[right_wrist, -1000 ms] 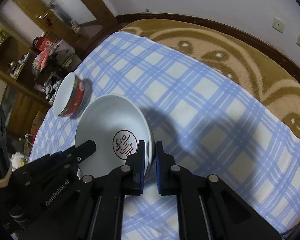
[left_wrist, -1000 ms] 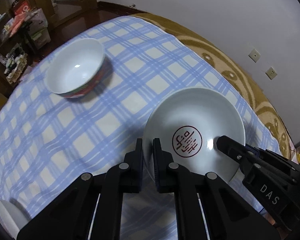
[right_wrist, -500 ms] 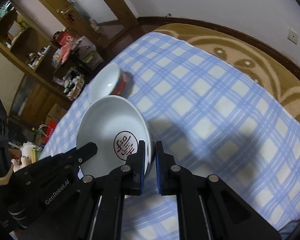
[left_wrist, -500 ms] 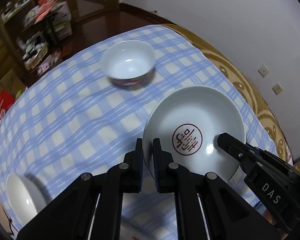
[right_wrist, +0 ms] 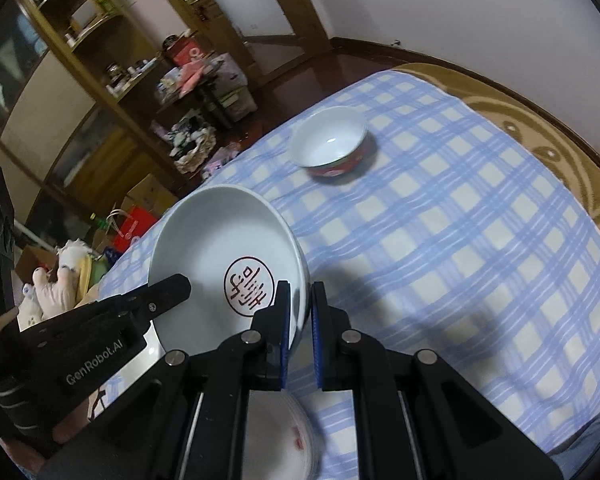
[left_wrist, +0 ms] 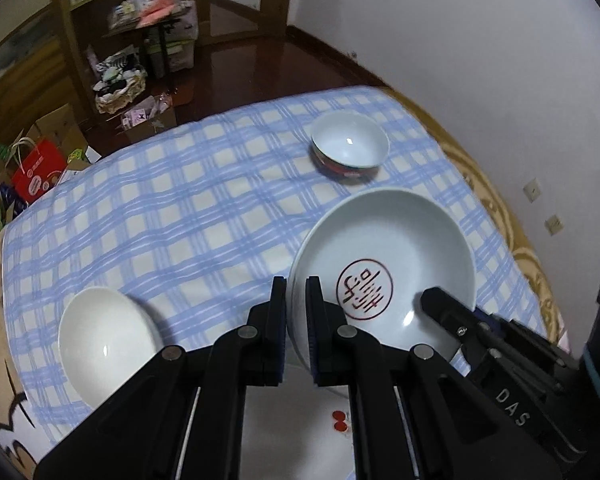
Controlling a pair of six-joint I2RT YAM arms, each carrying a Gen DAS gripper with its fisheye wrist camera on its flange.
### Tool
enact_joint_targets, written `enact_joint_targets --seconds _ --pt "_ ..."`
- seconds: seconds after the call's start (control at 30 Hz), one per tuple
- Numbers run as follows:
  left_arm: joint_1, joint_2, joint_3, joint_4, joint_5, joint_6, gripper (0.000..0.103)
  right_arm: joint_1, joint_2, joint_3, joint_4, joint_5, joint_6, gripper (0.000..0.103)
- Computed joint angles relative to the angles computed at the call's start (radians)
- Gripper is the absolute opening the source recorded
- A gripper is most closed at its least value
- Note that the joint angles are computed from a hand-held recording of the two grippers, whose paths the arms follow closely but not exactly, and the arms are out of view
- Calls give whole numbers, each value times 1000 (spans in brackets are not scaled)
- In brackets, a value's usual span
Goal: Organize plates and bowls
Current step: 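Lift the red-seal bowl with both grippers and carry it to the large white bowl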
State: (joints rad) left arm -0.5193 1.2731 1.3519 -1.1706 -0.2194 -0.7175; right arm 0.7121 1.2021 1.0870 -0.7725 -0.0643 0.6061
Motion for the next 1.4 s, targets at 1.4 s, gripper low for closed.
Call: enact_joint_targets --seconds 1.4 --pt "756 -477 -165 -233 279 483 9 518 313 338 2 271 188 10"
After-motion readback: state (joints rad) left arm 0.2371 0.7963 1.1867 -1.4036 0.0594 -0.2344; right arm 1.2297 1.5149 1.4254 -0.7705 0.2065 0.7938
